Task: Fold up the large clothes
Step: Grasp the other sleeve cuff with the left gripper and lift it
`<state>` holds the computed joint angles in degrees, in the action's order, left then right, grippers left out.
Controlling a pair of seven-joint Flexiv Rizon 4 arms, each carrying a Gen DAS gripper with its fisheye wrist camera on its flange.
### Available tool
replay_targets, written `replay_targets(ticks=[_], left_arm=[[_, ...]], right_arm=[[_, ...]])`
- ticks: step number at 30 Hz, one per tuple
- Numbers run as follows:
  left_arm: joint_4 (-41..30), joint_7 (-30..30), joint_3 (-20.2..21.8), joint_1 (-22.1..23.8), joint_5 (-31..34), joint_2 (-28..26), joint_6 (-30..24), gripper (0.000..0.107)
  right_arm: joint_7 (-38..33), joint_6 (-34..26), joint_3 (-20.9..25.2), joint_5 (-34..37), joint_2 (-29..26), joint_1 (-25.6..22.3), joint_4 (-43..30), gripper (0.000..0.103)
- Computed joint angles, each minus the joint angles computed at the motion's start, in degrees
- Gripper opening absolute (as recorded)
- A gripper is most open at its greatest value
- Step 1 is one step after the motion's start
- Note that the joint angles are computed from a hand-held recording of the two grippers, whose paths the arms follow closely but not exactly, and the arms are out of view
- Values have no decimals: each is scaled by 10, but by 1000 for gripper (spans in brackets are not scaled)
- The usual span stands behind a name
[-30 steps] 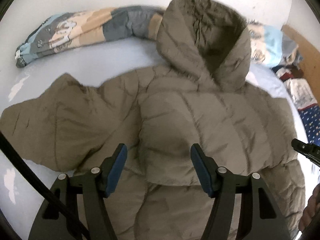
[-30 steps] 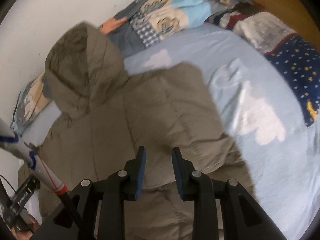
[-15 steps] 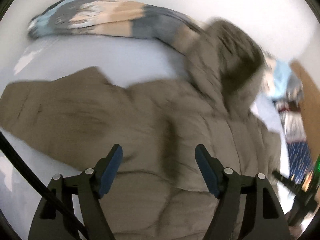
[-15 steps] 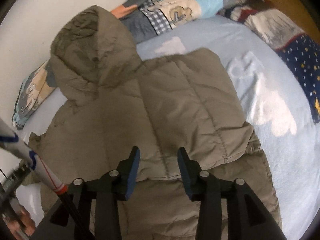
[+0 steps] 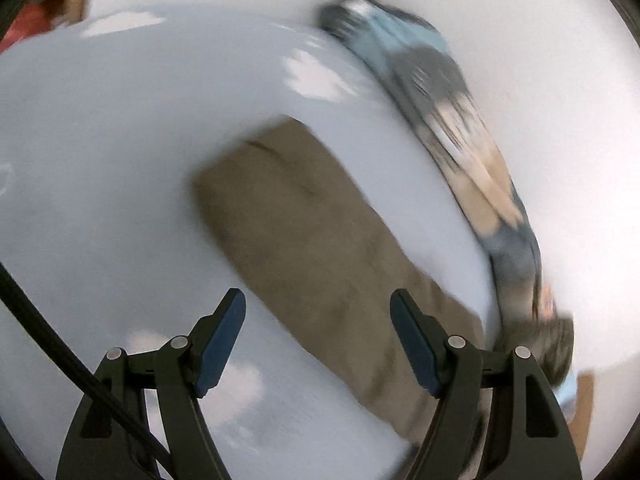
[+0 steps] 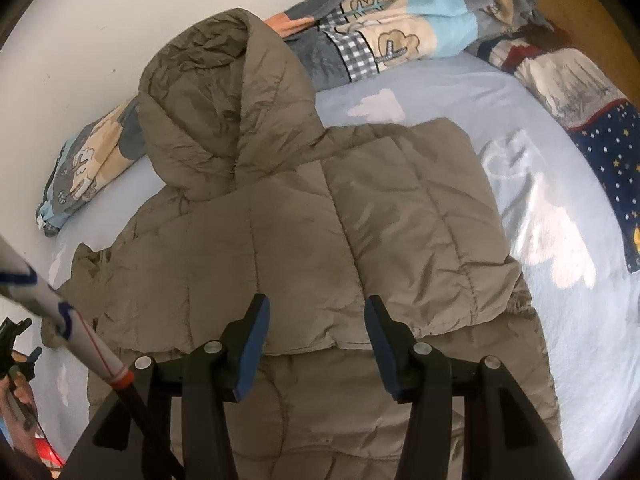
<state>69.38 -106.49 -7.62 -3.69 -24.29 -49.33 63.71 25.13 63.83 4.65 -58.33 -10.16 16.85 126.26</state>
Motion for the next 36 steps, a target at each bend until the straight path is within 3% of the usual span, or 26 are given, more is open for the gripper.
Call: replay_targets(ticks=[3, 8, 11, 14, 18, 22, 24, 26, 31, 36], left_arm=[[3, -10, 5, 10, -5, -12, 24, 74], [-42, -14, 37, -5, 20, -44, 12, 72], [-46, -5, 17, 10, 24, -55, 23, 67], [-61, 16, -12, 22, 9, -76, 28, 51], [-108, -1, 7, 7, 12, -109, 25, 50], [-115, -16, -6, 10, 0, -120, 50, 50], [-110, -14, -7, 9, 2, -119, 66, 22], [-96, -11, -23, 15, -8, -114, 83, 19], [-98, -3, -9, 2, 6, -100, 98, 16], [-122, 71, -33, -11, 29, -81, 111, 16]], right_arm=[[13, -27, -1, -33, 11, 6, -3, 54], [8, -40, 5, -85, 9, 8, -25, 56], [-43, -62, 14, -89, -9, 24, -56, 59], [-63, -49, 12, -99, -23, 33, -71, 60], [-72, -18, 5, -112, -40, 41, -84, 60], [-99, -26, 3, -94, -61, 55, -99, 60], [-119, -24, 2, -72, -78, 62, -109, 60], [-143, -32, 2, -39, -93, 70, -120, 60], [-158, -16, -14, -11, -110, 88, -130, 60], [-137, -10, -27, -29, -102, 97, -126, 62]])
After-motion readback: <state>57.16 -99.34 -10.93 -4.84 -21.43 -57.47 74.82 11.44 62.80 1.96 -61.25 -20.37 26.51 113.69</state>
